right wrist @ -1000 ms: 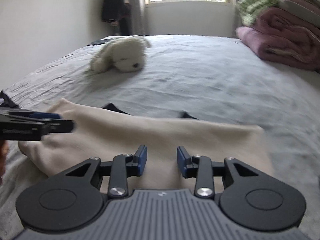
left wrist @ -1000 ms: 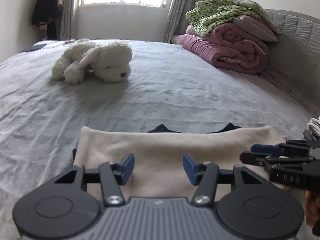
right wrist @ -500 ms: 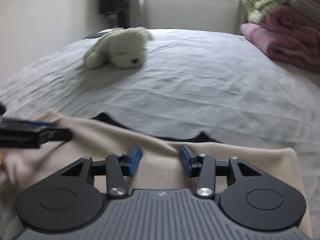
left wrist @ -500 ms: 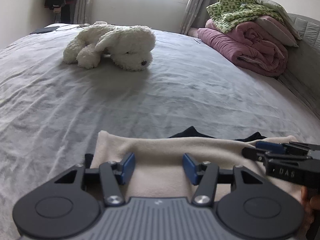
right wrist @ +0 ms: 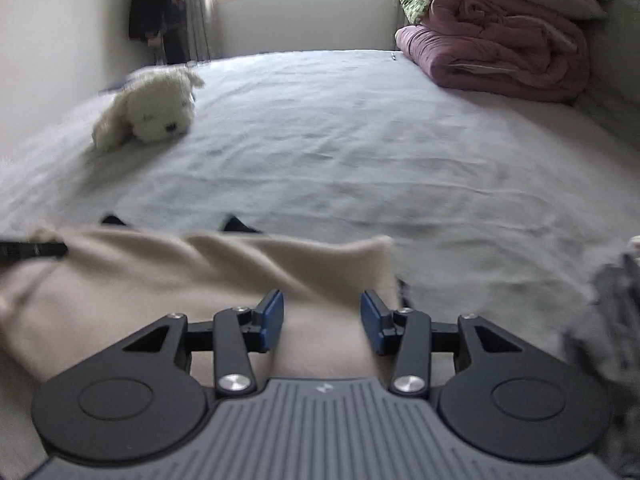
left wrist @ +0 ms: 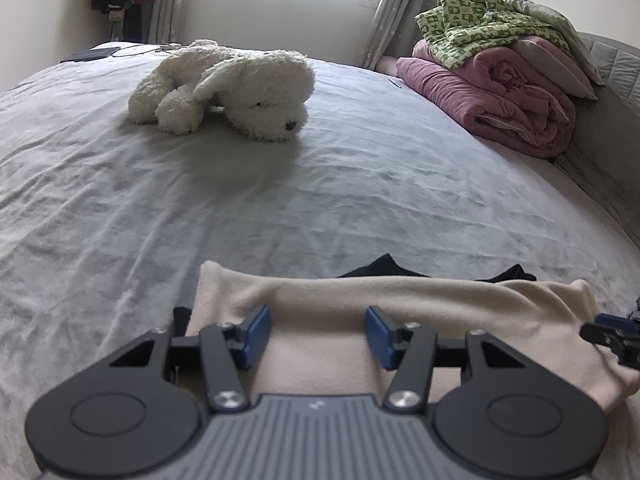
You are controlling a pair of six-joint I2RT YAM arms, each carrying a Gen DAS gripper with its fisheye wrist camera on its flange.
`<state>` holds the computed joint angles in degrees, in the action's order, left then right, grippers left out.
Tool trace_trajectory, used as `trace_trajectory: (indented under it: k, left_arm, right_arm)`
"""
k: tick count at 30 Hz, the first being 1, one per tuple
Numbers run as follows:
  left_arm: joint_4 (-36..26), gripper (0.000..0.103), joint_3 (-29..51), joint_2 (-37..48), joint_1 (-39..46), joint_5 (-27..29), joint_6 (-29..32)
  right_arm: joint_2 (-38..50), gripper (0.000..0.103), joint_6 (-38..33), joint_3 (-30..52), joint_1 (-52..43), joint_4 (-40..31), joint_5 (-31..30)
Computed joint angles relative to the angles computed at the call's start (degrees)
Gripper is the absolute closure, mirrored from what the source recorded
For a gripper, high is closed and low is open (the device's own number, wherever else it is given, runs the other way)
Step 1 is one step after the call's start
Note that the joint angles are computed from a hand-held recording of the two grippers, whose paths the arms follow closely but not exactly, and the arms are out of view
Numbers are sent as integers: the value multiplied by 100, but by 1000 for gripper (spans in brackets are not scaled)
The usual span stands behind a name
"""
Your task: Fold clothes
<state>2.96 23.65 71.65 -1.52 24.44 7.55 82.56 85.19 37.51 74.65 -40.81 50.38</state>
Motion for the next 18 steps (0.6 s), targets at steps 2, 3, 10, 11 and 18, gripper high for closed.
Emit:
trace_trajectory:
  k: [2,3,10,11,18]
  left_arm:
    - [-45,49,-3,-45,-5,-16,-15]
    - [-92,49,13,-60,18,7,-24]
    - [-652,49,-65,-838,-24,-118,-136]
    - [-739,49,-145,-1078,-85,-170,-80]
    - [-1377,49,-677,-2644,-659,-642,-294]
  right_arm:
    - [71,58,337,109,226,-374,25]
    - [58,58,548,143,338,-527,40]
    - [108,54,1643,363,1131,-1093,352]
    - [113,54,1735,332,1210,-1015,387]
    - [312,54,637,533,1042,6,430]
